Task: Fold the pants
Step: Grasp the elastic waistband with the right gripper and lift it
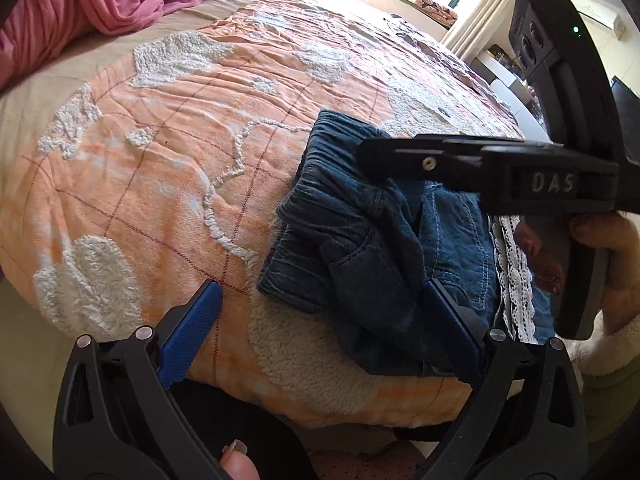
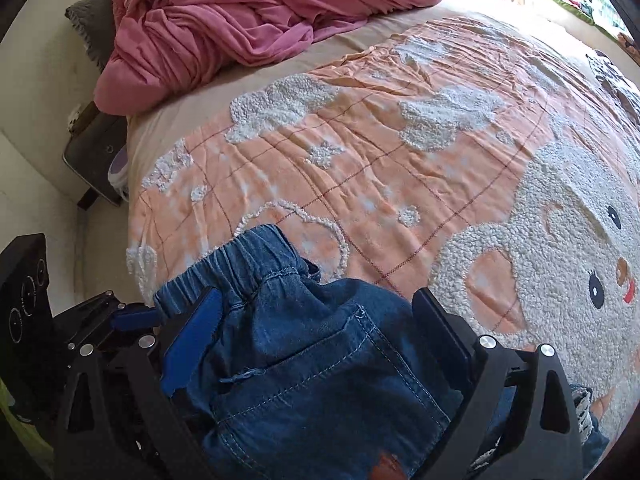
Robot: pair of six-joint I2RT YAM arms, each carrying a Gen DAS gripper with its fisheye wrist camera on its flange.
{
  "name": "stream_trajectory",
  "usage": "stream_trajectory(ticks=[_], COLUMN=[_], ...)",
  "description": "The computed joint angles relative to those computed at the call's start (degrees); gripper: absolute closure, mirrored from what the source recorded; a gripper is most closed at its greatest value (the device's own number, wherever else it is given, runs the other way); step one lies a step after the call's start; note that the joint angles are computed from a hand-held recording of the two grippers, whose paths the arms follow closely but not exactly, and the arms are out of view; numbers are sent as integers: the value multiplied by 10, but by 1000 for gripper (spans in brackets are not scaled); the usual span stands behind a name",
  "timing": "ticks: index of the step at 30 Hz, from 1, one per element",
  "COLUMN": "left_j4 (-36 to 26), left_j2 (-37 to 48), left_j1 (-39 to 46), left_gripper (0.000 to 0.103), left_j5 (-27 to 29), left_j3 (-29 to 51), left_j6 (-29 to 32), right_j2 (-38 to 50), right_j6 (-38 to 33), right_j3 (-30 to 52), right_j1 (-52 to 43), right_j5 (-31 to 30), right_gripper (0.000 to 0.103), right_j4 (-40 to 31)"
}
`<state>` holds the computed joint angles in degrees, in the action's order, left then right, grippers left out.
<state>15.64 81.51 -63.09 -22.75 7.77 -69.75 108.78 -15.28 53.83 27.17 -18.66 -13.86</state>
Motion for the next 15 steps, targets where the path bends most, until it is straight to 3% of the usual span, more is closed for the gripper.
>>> stream_trajectory(ticks=[9, 10, 12, 14, 15], left_j4=[58, 60, 74, 102, 105], left_j2=[14, 15, 19, 24, 24], left_j1=[21, 22, 24, 36, 37], left_gripper=[10, 10, 10, 16, 24], left_j5=[3, 3, 2, 9, 7], left_j3=[-13, -13, -17, -27, -29], left_j6=[6, 6, 2, -1, -7], right_j2=[60, 59, 61, 58, 54], right_j6=[22, 20, 12, 4, 0], right_j3=[29, 29, 34, 34, 30], right_j1=[-2, -1, 0, 4, 6], right_j5=[-23, -27, -44, -59, -64], right_gripper=[12, 16, 37, 54, 61], right_j4=[6, 7, -2, -9, -8])
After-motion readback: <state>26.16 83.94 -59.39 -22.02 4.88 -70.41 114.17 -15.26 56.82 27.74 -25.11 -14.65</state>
